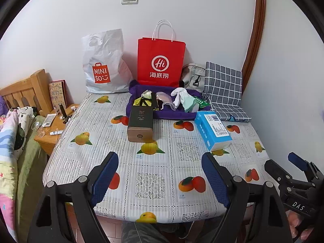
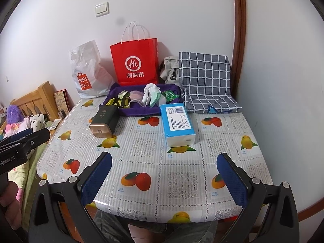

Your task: Organize soft objects

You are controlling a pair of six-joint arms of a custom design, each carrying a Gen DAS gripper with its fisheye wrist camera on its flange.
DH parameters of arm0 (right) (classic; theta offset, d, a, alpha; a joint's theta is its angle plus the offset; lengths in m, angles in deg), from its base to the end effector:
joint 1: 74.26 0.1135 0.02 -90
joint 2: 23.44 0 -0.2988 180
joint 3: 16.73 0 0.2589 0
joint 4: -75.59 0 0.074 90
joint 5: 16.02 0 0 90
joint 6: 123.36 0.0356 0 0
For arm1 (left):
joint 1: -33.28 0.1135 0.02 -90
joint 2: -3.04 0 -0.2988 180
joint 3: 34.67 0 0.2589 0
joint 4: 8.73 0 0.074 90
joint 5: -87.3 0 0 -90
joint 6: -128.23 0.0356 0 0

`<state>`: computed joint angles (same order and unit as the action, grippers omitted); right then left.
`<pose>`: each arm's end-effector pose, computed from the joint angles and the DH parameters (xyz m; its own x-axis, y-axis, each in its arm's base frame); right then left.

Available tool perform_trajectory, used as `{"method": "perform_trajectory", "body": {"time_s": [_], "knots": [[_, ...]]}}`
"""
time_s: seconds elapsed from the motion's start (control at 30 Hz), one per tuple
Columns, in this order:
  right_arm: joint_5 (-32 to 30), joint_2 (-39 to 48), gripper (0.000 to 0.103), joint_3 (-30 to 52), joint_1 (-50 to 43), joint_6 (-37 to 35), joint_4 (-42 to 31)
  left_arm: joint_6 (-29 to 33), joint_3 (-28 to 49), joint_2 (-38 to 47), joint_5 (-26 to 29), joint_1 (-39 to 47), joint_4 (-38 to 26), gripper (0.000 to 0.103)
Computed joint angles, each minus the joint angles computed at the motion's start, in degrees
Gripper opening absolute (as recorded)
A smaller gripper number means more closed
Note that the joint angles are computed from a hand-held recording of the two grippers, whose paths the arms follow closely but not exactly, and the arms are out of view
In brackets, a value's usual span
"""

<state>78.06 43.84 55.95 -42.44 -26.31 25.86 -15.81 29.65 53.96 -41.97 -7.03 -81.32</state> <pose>0.2058 0.1247 0.3370 -0.6485 -0.2583 -0.7160 -0.4061 0.9130 0.0385 0.1179 -0.0705 0.3182 -0.5899 -0.3213 -0.7408 -0.3812 0.9196 -0.0953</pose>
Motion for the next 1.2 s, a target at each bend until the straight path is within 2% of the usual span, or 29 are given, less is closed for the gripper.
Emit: {"method": "perform_trajectory", "body": {"time_s": [1.2], "knots": [[0.3, -0.8, 0.102, 0.8, 0.6, 0.4, -0.8, -0.9, -0.5, -0.4, -1.2, -1.1, -0.9, 0.083]]}}
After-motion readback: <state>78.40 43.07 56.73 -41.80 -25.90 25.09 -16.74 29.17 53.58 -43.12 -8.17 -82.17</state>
